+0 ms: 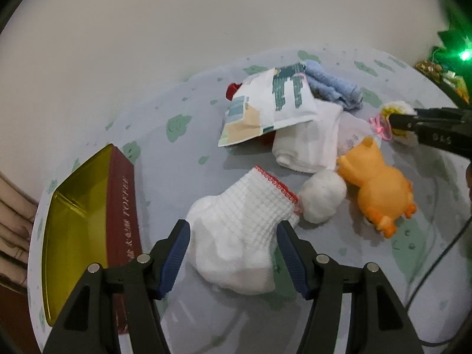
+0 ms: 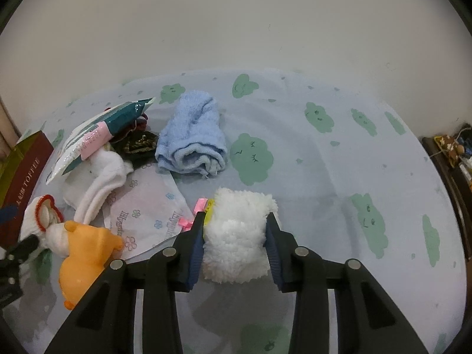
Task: Organize soft objects
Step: 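Move the right tool to the white fluffy toy and close on it, then close the left tool on the white knit sock while the right holds the fluffy toy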
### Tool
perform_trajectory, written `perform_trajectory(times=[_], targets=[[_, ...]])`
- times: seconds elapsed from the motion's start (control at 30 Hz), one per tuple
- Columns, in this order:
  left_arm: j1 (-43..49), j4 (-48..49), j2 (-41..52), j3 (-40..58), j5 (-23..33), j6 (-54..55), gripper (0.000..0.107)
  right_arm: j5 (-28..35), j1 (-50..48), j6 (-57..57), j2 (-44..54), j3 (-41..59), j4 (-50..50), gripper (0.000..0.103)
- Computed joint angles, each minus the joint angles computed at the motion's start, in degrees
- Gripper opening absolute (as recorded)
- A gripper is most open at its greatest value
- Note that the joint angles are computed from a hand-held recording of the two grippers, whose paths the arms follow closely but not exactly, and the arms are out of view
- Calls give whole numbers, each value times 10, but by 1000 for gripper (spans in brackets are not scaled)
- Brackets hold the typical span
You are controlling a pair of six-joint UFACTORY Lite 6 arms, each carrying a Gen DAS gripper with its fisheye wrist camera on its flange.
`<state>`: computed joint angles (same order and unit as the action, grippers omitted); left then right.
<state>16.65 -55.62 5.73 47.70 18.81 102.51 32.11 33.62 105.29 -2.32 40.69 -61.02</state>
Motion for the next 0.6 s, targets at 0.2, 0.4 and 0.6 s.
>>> perform_trajectory(times=[0.2,0.4,0.6], targets=[[-2,-81,26,-1,-6,82,64,-9,-6,21,6,-3,-20,39],[15,-81,67,33,29,68,66,19,8,22,45,11,-38,42],[24,-73,81,52,54,48,48,31,14,45,51,9,-55,42]])
